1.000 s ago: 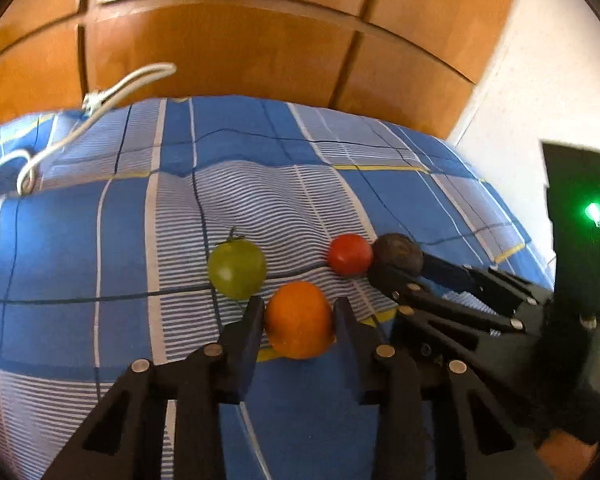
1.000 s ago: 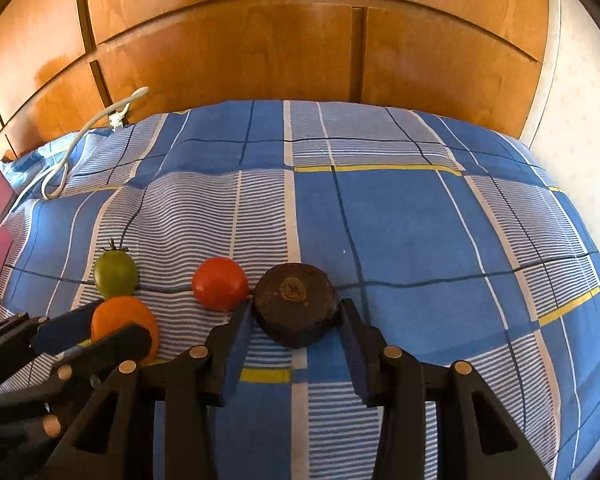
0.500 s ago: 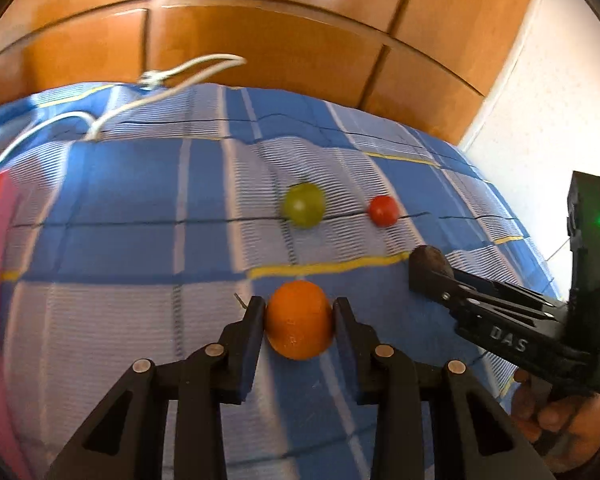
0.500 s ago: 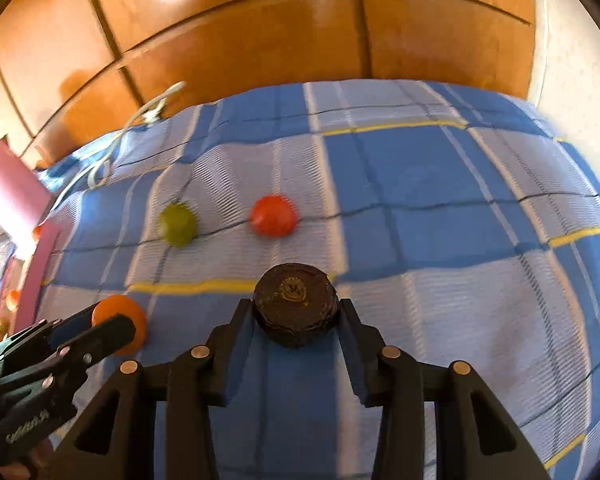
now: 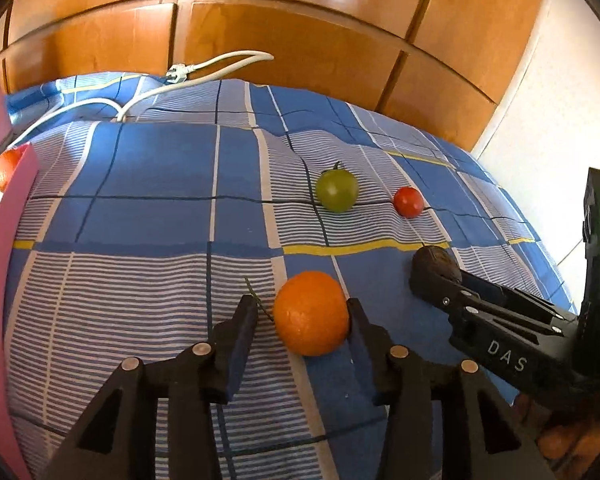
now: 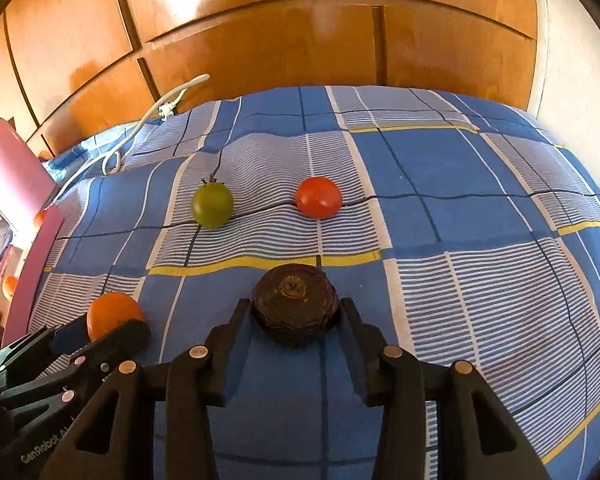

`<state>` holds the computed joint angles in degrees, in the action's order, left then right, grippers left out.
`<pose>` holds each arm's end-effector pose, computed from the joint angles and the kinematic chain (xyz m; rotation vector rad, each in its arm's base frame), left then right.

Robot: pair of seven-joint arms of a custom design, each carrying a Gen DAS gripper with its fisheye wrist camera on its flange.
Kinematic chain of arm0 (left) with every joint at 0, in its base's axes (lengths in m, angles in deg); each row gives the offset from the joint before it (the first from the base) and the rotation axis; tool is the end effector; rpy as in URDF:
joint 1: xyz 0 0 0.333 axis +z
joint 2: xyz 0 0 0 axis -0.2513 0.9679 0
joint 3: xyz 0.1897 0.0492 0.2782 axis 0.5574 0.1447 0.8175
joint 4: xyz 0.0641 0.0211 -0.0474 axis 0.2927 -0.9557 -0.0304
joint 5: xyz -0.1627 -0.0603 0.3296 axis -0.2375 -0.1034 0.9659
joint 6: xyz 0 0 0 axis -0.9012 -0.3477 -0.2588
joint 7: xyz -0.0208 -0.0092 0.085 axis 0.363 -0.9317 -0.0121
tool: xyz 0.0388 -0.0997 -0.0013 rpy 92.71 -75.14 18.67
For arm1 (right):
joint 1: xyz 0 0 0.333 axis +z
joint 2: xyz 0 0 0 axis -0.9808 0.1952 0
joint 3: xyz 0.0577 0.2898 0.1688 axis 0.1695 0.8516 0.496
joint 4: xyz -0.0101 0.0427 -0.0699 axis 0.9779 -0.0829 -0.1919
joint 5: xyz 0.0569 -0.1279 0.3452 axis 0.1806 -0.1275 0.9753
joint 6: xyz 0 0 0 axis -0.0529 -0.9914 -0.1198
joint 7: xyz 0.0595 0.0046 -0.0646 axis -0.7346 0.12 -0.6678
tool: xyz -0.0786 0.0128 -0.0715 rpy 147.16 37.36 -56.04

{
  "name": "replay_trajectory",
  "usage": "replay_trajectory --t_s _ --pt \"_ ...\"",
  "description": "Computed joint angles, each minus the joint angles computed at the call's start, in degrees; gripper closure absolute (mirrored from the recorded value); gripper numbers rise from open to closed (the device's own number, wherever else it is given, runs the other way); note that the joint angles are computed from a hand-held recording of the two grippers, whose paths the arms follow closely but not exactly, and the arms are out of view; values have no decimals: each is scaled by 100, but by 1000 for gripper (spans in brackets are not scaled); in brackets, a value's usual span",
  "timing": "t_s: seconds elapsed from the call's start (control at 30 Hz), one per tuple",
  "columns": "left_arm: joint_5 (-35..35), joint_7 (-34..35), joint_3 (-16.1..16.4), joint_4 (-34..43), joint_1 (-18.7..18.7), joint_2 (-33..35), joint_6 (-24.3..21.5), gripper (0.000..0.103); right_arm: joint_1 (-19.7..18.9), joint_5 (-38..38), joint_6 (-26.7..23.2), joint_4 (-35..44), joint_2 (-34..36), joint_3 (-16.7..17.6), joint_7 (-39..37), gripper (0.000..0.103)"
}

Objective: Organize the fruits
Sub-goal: 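Close the left gripper on the orange while the right grasps the dark round fruit, then lift and carry the orange with the left gripper while the right carries the dark fruit to the tray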

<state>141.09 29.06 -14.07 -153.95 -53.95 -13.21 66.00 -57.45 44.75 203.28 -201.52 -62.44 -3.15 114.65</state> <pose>0.4128 -0.5236 0.4167 -1.8585 1.9636 -0.9682 0.4183 0.2981 0.4336 -1.7969 1.7944 -0.4276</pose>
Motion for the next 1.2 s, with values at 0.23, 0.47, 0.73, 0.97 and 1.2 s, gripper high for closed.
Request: replay_trajectory --t_s 0.23,0.47,0.73,0.97,1.2 --pt "180 -341 95 -132 16 -33 345 58 51 -249 -287 100 18 42 189 58" --pt "11 -93 -6 -12 -24 -19 -107 67 169 -448 -612 217 47 32 279 59" --pt "313 -480 -87 -360 -121 -344 -552 67 186 -482 -549 185 33 -9 314 58" --pt "591 -524 -287 -528 -59 -462 -796 67 255 -637 -872 279 29 59 301 60" --pt "707 -600 -374 -641 -17 -546 -856 67 318 -774 -987 200 -80 134 403 60"
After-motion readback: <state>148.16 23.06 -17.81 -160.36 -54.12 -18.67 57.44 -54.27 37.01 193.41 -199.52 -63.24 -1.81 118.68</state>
